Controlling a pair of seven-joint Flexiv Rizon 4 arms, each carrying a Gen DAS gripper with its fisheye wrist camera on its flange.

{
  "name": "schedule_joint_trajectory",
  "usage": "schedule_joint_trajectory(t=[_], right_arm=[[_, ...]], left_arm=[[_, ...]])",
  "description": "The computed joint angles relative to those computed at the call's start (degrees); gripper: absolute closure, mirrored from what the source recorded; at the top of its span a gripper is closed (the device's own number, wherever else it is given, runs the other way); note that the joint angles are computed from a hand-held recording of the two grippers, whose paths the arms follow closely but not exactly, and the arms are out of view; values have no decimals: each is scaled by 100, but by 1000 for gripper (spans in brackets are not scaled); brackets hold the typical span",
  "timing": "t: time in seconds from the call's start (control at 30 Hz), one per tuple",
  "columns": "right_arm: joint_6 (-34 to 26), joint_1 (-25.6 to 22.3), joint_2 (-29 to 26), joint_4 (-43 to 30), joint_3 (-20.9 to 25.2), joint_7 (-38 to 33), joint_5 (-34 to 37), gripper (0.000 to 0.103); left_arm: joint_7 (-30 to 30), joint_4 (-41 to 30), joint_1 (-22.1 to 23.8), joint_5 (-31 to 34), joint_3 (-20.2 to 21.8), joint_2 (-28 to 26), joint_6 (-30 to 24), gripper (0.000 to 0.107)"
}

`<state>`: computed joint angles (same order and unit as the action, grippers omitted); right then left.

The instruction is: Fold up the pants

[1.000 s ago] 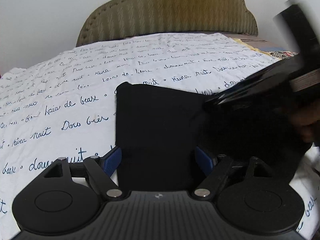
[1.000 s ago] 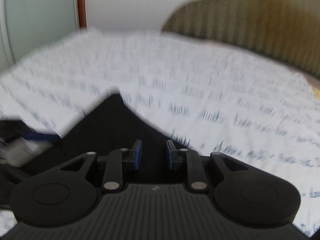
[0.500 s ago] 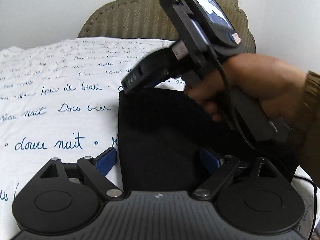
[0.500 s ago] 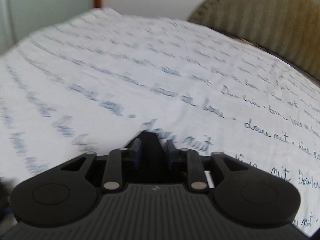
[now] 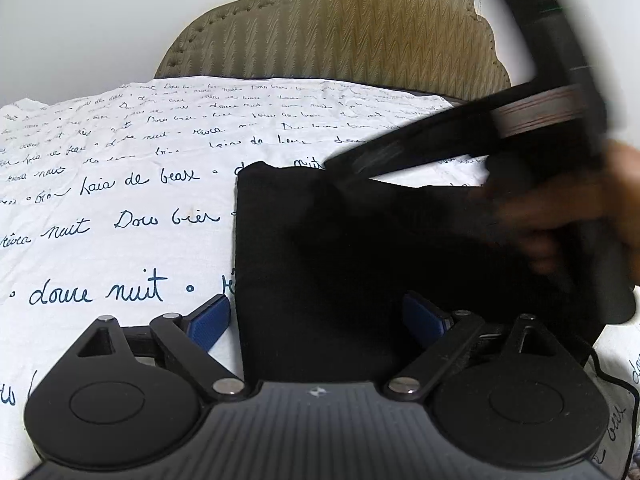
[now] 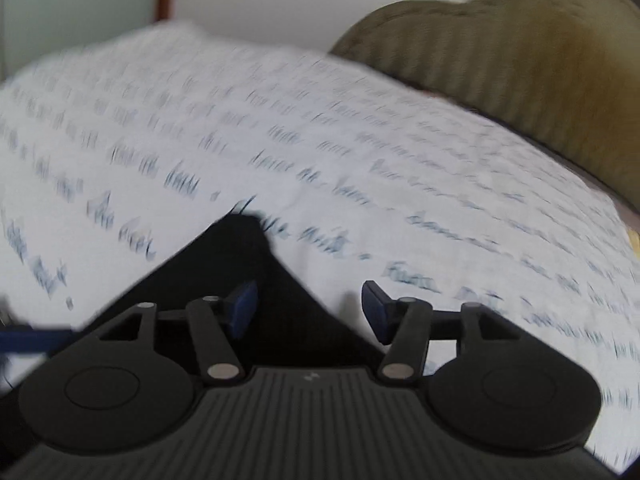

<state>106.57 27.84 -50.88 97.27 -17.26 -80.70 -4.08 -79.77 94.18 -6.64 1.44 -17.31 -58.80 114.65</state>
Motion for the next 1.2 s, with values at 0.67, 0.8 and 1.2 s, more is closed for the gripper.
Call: schedule_joint_trajectory(t=[0.67,0.8,1.2], right_arm=[[3212,-3581,733,2914,2491,1934,-918,21],[3436,-4686,271,2770,2880,3191,-2641,21],[3918,-5532,-600,1660,2506,5565,-6079,10]], left_arm=[[49,83,344,-57,-363,164,-604,7],[507,165,1757,252,-1977,-112,-1603,7],[2056,-612,2863,-1092,-3602,-975,-4277,4]])
